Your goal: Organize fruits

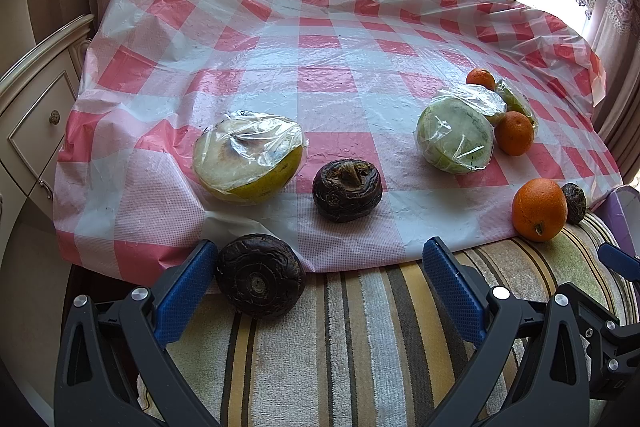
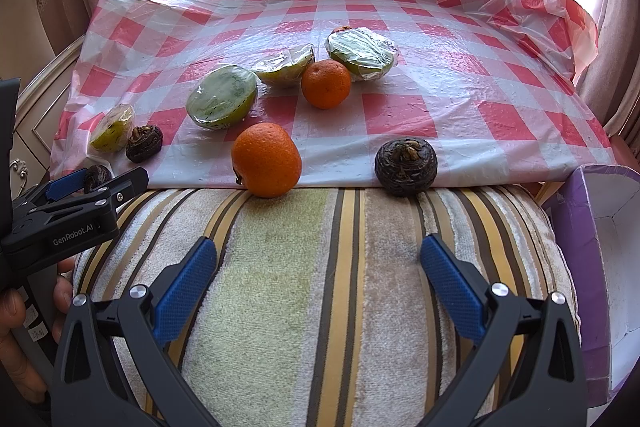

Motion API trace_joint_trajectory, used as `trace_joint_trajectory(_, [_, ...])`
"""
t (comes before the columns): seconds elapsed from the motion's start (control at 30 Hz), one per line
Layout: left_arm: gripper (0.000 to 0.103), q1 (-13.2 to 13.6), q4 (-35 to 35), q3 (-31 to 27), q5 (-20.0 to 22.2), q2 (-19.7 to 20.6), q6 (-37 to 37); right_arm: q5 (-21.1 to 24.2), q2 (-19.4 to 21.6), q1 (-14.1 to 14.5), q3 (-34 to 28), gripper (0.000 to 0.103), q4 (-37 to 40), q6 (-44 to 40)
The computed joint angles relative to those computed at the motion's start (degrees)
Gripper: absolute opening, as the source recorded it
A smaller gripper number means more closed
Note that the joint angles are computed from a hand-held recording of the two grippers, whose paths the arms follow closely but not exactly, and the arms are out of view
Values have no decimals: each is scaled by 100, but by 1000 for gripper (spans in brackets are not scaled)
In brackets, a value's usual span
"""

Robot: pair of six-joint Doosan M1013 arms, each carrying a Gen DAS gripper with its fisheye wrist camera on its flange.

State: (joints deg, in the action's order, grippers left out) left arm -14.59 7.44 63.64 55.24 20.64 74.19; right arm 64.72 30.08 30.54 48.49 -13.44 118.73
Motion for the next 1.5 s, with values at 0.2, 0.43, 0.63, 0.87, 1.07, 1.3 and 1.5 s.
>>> trace_joint_trajectory(0.2, [99,-1,2,-4,4,2,-1,-1,-1,0,1,102,-5,-2])
trace_joint_trajectory(0.43, [99,23,-130,8,-13,-18,35,2,3,2,-3,102,-1,0])
trace_joint_trajectory(0.63, [98,180,-746,155,-280,-131,176,5,14,1,-23,102,14,-2])
trace_joint_trajectory(0.87, [87,237,-936,246,-295,-205,83,-49,-62,-132,39,102,558,-439])
trace_joint_trajectory(1.07, [68,310,-1055,265,-189,-218,-80,-115,-118,-178,91,102,795,-637])
trace_joint_trajectory(1.3, [38,322,-1046,185,8,-139,-131,-730,-405,-227,467,102,773,-592])
trace_joint_trajectory(1.5, [36,310,-1066,203,-57,-157,-23,-774,-445,-352,503,102,754,-601])
